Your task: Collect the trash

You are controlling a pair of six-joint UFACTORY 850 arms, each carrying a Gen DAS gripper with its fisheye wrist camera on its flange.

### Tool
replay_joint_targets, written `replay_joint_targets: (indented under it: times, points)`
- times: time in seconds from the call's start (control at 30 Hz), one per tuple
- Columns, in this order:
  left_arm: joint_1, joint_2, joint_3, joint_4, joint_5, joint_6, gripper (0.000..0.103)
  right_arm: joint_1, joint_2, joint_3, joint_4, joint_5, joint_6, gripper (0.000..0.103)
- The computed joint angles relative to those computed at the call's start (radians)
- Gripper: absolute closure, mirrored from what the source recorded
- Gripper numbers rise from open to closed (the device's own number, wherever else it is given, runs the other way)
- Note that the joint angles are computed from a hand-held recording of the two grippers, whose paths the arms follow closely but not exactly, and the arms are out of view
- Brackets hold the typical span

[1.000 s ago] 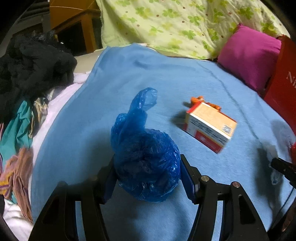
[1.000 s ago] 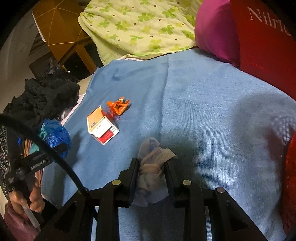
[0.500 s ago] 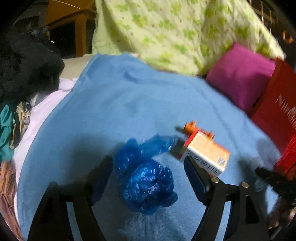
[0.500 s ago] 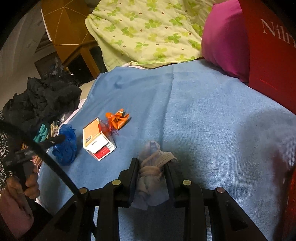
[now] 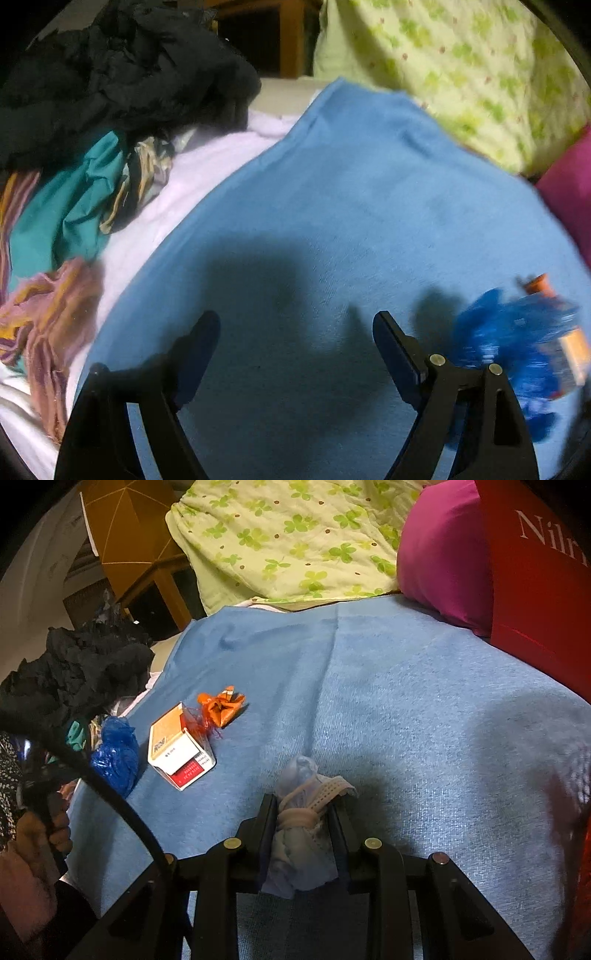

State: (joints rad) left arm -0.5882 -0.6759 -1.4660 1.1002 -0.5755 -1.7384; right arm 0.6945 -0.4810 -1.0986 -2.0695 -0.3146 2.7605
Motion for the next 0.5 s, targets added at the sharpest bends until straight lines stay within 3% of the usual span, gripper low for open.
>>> replay_joint_targets:
  times: [0.07, 0.13, 0.2, 0.33, 0.4, 0.5]
  points:
    - [0.008, -0.036, -0.036, -0.082, 0.030, 0.098, 0.017, 0.004, -0.006, -0.004, 0.024, -0.006, -0.028, 0.072]
    - [-0.011, -0.072, -0.080, -0.046, -0.075, 0.073, 0.001, 0.007, -0.010, -0.005, 0.032, -0.014, -0.040, 0.072]
    - [-0.023, -0.090, -0.087, 0.029, -0.146, -0.010, 0.000, 0.009, -0.014, -0.006, 0.025, -0.020, -0.032, 0.072]
    - [0.016, -0.036, 0.009, 0.105, 0.022, -0.170, 0.000, 0.012, -0.016, 0.002, -0.020, -0.038, 0.014, 0.071]
    - [0.019, -0.027, 0.025, 0.140, 0.036, -0.210, 0.000, 0.013, -0.014, 0.005, -0.023, -0.042, 0.011, 0.071]
    - [0.012, -0.050, -0.008, 0.094, -0.006, -0.146, 0.000, 0.013, -0.012, 0.008, -0.031, -0.043, 0.020, 0.071]
